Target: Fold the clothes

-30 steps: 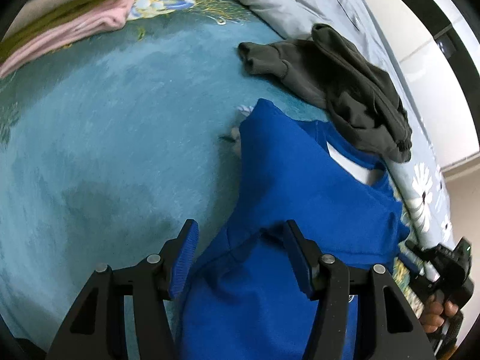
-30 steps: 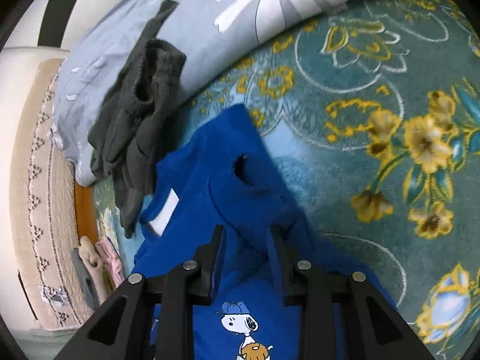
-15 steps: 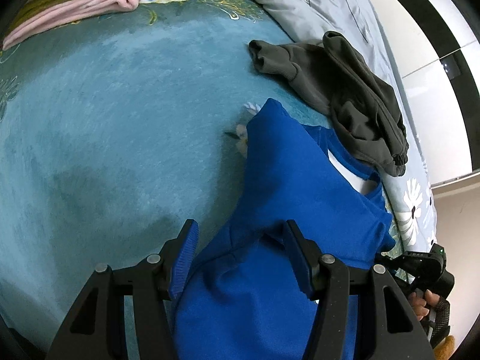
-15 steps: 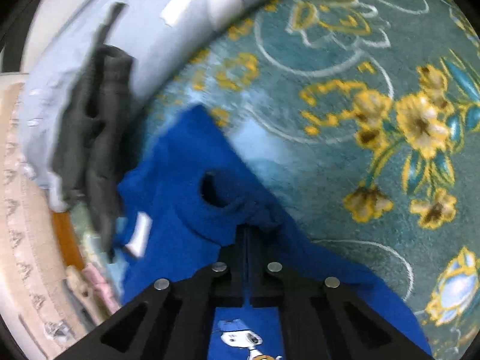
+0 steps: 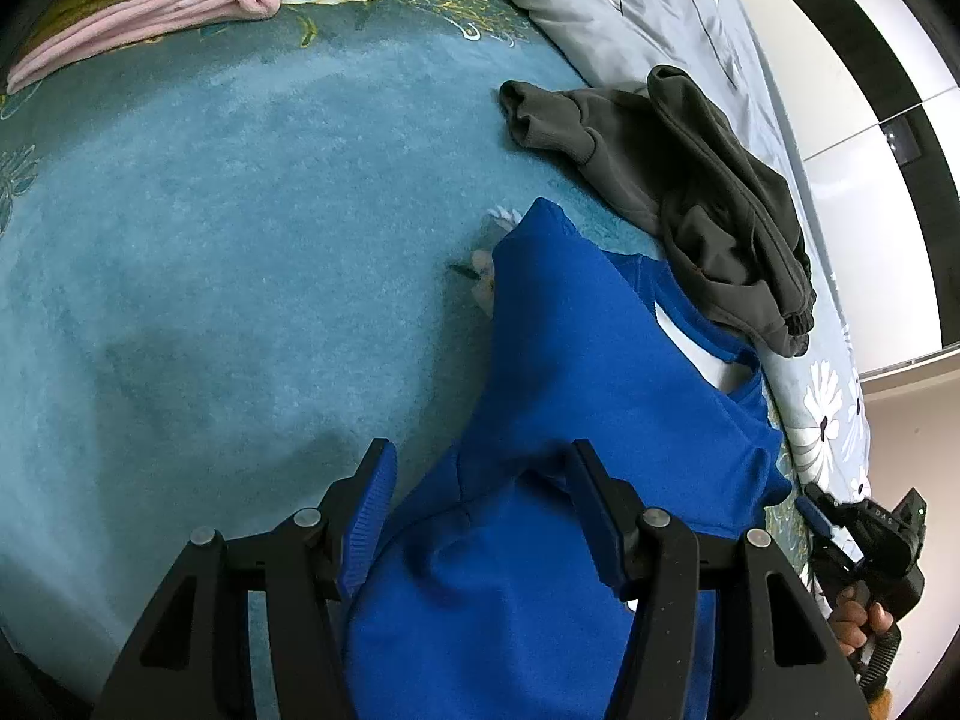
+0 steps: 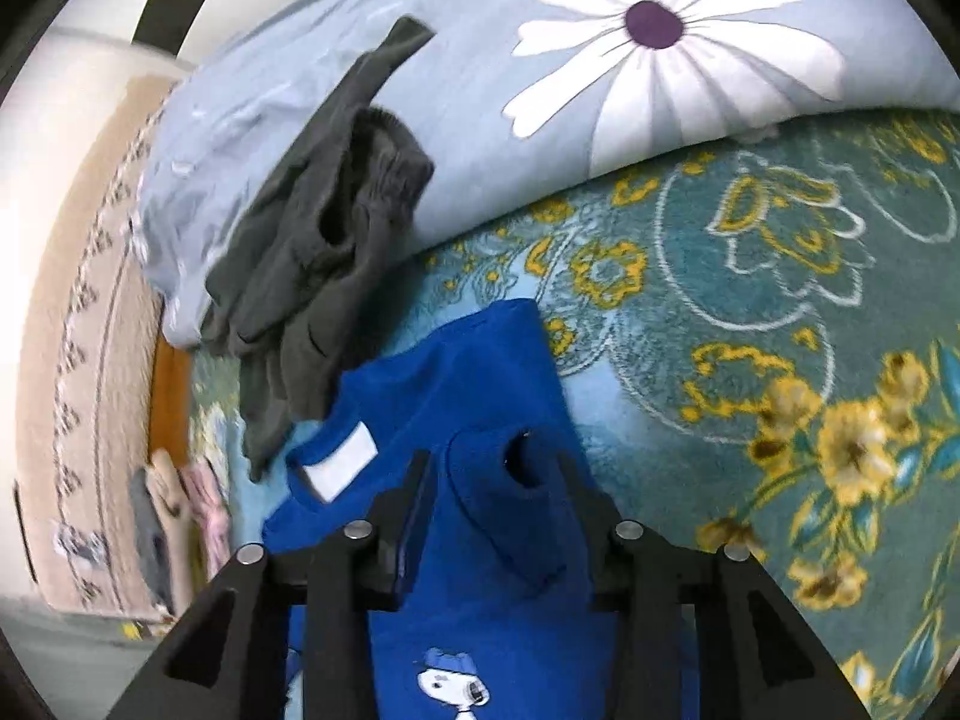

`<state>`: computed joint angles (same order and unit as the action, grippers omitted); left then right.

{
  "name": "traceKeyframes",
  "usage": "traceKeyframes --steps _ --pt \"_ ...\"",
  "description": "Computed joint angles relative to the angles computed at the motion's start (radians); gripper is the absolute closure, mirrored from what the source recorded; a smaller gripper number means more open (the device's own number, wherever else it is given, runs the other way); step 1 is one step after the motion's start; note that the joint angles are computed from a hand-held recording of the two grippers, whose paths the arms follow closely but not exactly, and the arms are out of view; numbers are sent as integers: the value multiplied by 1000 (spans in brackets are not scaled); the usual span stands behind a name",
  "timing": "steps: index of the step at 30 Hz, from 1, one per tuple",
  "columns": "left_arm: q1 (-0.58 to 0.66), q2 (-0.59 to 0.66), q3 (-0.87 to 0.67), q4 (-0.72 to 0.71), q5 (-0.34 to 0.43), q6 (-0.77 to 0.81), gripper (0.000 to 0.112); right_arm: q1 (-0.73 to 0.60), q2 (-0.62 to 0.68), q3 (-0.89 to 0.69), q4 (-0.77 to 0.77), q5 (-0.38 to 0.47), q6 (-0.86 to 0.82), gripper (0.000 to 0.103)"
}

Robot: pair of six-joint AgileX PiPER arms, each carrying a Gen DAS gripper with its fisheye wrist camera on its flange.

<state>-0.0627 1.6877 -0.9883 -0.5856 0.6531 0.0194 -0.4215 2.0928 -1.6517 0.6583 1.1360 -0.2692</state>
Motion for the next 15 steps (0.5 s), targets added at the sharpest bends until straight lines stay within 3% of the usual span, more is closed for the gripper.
traceKeyframes --steps 3,5,8,12,15 --pt "0 -1 4 1 -3 -1 53 25 26 -28 -44 11 6 65" --pt "1 -2 4 1 -6 -2 53 45 41 -54 -75 30 23 96" --pt "5 1 -3 0 -4 -2 53 59 38 -79 -33 71 -74 98" --pt "9 10 -14 -6 -1 2 53 33 9 -102 -37 28 -124 99" --pt "7 24 -30 -15 3 9 53 55 43 -152 -156 44 -96 99"
